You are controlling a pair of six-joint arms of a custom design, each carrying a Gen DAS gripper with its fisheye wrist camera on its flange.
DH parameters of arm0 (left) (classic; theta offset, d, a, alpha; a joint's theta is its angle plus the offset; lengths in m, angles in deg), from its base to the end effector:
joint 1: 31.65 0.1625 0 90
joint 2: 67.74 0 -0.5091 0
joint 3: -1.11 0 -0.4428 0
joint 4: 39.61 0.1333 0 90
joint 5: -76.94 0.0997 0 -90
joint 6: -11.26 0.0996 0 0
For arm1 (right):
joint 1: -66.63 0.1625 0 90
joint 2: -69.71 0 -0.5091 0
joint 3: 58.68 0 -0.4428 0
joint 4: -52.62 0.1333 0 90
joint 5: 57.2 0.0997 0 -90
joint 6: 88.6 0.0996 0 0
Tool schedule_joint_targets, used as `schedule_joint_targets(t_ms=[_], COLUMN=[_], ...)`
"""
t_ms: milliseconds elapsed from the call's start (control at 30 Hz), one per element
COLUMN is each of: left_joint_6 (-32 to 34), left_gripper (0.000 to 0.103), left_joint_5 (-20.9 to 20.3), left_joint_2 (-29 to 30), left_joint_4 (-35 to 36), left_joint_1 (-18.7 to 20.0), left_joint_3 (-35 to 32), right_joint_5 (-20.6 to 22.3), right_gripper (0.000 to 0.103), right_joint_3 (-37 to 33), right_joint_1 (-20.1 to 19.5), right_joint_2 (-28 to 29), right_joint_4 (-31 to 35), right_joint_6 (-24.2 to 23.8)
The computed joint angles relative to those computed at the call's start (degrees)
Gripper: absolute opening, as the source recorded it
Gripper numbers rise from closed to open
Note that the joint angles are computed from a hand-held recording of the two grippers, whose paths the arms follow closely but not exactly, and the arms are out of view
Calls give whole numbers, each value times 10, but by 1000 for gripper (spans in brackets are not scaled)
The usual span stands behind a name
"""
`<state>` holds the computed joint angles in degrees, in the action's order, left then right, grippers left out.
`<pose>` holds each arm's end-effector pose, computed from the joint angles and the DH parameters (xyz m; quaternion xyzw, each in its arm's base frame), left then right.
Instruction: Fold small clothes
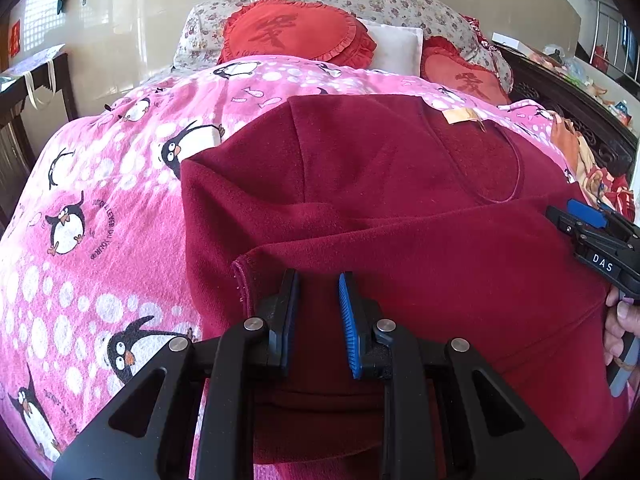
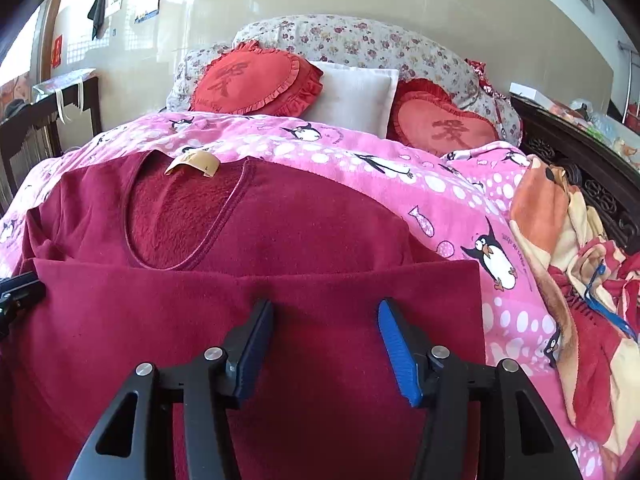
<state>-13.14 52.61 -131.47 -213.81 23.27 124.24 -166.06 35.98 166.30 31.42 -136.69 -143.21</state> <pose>-0.1376 -0.5858 0.2425 -0.0396 0.8279 -0.4194 0.3703 0.2310 -0.7539 0.1082 0.4376 -0.8092 0.2754 0.2789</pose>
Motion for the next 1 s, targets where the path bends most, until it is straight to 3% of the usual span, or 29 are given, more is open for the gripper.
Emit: schedule_joint_targets(t_ms=[1000], left_joint_6=[2], left_gripper=[21], left_joint_5=[-2], left_joint_2=[-1], left_joint_4=[-2], left_joint_1=[2], left_joint_3=[-1], right_joint_5=[6], right_gripper=[57], right_joint_3=[4], right_joint_1=[0], right_joint_2=[-1], right_joint_4=[-8], right_joint_6=[-2])
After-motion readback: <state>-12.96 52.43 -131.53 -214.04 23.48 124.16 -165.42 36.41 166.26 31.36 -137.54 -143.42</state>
